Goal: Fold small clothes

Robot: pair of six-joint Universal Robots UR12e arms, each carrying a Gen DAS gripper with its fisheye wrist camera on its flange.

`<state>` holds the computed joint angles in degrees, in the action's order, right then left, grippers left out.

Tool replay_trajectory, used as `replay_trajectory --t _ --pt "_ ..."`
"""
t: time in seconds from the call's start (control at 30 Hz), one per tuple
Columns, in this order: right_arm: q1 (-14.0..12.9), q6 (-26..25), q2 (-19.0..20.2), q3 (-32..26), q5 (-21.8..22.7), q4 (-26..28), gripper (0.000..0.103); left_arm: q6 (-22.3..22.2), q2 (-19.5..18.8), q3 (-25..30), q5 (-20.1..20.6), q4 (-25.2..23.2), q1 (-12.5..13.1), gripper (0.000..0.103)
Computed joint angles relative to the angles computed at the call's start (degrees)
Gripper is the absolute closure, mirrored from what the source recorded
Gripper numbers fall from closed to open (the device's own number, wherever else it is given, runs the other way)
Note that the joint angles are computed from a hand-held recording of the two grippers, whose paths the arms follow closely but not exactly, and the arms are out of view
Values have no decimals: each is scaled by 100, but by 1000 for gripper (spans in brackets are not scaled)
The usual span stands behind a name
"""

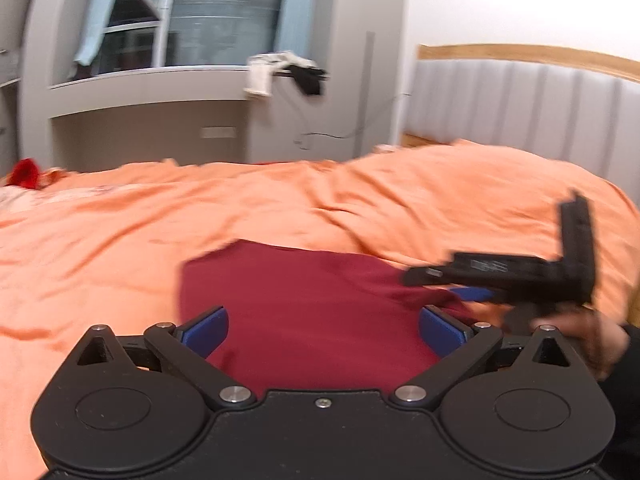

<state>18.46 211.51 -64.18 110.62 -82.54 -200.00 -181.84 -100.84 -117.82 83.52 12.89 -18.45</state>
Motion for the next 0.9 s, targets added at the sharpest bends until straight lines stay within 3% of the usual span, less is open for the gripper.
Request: replay_trajectory --t 0.17,0.33,0.57,0.9 --pt "-11 -194 -30 1 259 187 0 -170 18 -7 143 -84 231 1" --pt "8 -668 -123 35 496 483 0 -260 -33 -130 -277 -21 506 1" --pt "108 -1486 -235 33 620 1097 0 -578 -188 -353 -860 518 728 1" --pt "2 -1341 -207 12 1037 1383 0 -825 -291 -410 -1256 483 874 0"
